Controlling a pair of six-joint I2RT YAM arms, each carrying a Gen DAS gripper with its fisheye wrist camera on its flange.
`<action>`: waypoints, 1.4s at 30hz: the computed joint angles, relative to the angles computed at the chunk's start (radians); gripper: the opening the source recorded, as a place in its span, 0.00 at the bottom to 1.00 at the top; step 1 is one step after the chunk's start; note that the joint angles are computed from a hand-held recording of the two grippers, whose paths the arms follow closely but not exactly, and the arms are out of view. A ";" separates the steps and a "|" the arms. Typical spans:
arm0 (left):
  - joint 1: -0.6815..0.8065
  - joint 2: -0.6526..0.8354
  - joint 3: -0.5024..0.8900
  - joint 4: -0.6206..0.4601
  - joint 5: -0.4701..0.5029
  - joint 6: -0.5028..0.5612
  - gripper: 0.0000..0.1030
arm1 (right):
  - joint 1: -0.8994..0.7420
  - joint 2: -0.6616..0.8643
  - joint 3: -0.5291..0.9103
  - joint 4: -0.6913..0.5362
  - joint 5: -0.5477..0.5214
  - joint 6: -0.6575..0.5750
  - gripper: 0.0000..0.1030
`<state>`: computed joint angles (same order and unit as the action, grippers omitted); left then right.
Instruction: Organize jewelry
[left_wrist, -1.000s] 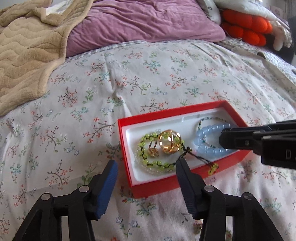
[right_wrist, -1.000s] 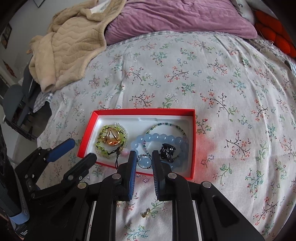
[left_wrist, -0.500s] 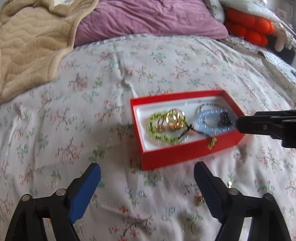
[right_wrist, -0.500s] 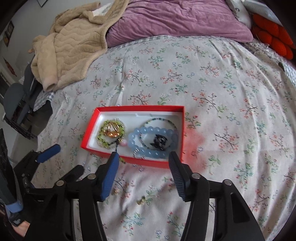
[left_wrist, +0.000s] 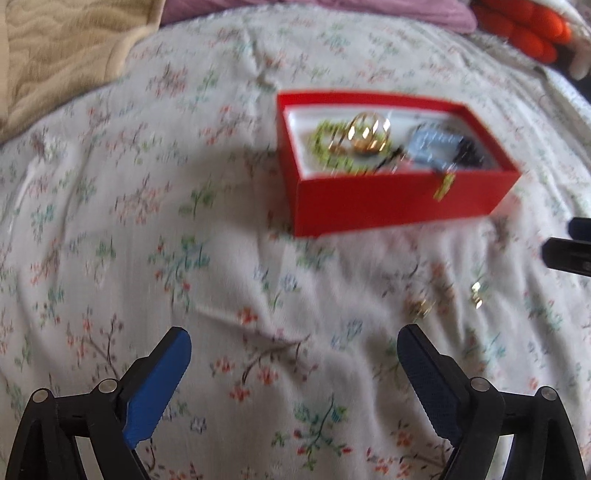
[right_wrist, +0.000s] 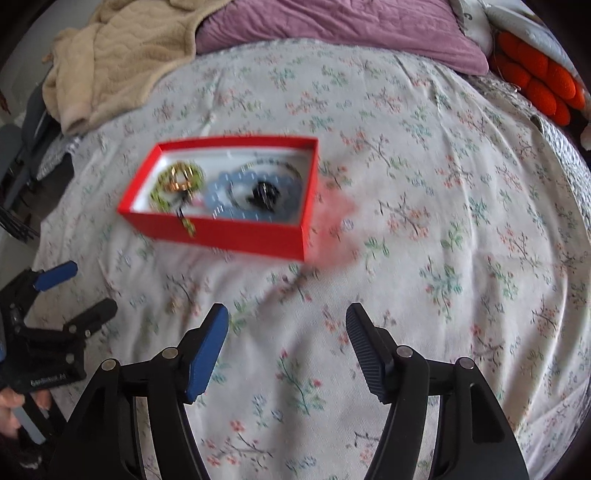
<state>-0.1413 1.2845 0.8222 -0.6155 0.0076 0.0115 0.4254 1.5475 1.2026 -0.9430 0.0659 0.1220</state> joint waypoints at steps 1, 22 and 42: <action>0.000 0.009 0.001 -0.005 0.000 -0.008 0.91 | -0.001 -0.003 -0.007 -0.008 0.003 0.000 0.67; -0.225 0.017 -0.118 0.180 0.021 -0.022 0.49 | -0.056 -0.016 -0.074 -0.080 0.037 -0.044 0.67; -0.249 0.078 -0.077 0.210 0.018 -0.022 0.01 | -0.118 -0.061 -0.121 -0.099 0.045 -0.093 0.67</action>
<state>-0.3901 1.3629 0.7456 -0.4058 0.0260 -0.0105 0.3075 1.4868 1.0812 -1.0417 0.1107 0.0289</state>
